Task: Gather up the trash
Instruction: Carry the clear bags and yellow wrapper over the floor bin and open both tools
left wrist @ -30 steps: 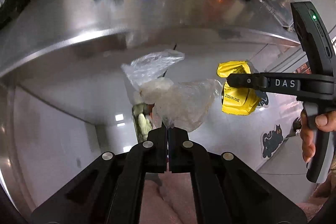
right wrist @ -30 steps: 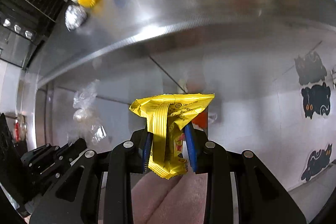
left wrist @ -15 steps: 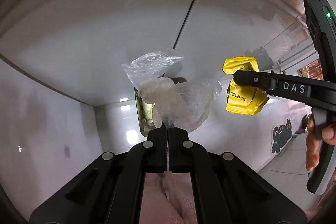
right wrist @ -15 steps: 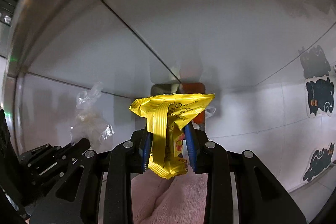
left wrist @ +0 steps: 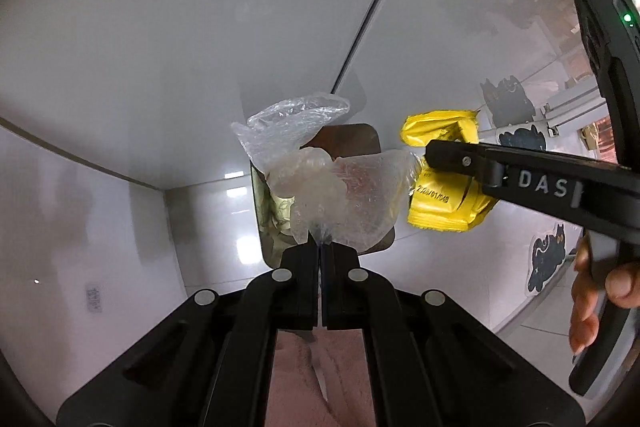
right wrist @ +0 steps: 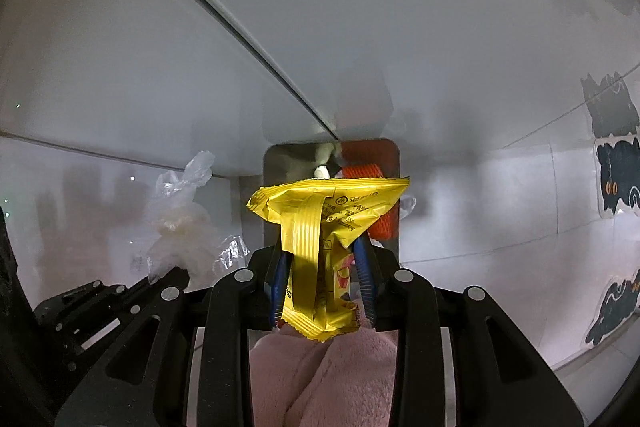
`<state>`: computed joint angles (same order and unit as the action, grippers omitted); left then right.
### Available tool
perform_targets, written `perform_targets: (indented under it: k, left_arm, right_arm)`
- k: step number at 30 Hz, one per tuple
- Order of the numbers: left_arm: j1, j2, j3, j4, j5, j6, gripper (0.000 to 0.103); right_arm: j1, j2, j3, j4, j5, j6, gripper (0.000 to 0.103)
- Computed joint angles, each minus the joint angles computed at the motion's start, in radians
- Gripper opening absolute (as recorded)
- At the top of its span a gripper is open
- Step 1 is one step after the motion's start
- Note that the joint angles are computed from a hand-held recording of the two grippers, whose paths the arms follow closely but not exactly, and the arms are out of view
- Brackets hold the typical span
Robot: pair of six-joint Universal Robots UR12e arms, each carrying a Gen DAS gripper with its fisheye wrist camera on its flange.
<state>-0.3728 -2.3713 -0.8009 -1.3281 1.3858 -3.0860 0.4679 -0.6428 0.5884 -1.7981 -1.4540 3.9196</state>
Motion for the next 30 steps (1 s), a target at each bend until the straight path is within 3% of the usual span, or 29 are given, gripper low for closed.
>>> perform_targets:
  k: [3,5,10,14,18,20,23,30]
  left_arm:
    - [0.004,-0.010,0.001,-0.011,-0.009,0.010,0.001]
    - [0.005,-0.017,0.009,-0.019,-0.015,0.013,0.001]
    - [0.008,-0.025,0.021,-0.035,-0.027,0.018,0.014]
    - [0.010,-0.028,0.031,-0.040,-0.028,0.020,0.037]
    - [0.006,-0.019,0.039,-0.040,-0.016,0.010,0.051]
    - [0.007,-0.012,0.043,-0.036,-0.009,0.001,0.065]
    - [0.011,-0.005,0.064,-0.041,0.001,-0.026,0.084]
    - [0.017,0.027,0.100,-0.055,0.012,-0.031,0.092]
  right_arm:
    - [-0.007,0.006,0.008,0.000,0.024,0.020,0.037]
    - [-0.010,0.006,0.016,-0.009,0.041,0.035,0.048]
    - [-0.014,0.016,-0.005,-0.004,0.044,0.037,0.058]
    - [-0.015,0.025,-0.035,0.010,0.033,0.034,0.059]
    - [-0.015,0.020,-0.047,0.026,0.018,0.033,0.065]
    - [-0.014,0.014,-0.057,0.041,-0.004,0.035,0.080]
    - [-0.010,0.009,-0.091,0.076,-0.036,0.038,0.094]
    - [0.004,0.011,-0.187,0.163,-0.090,0.002,0.098]
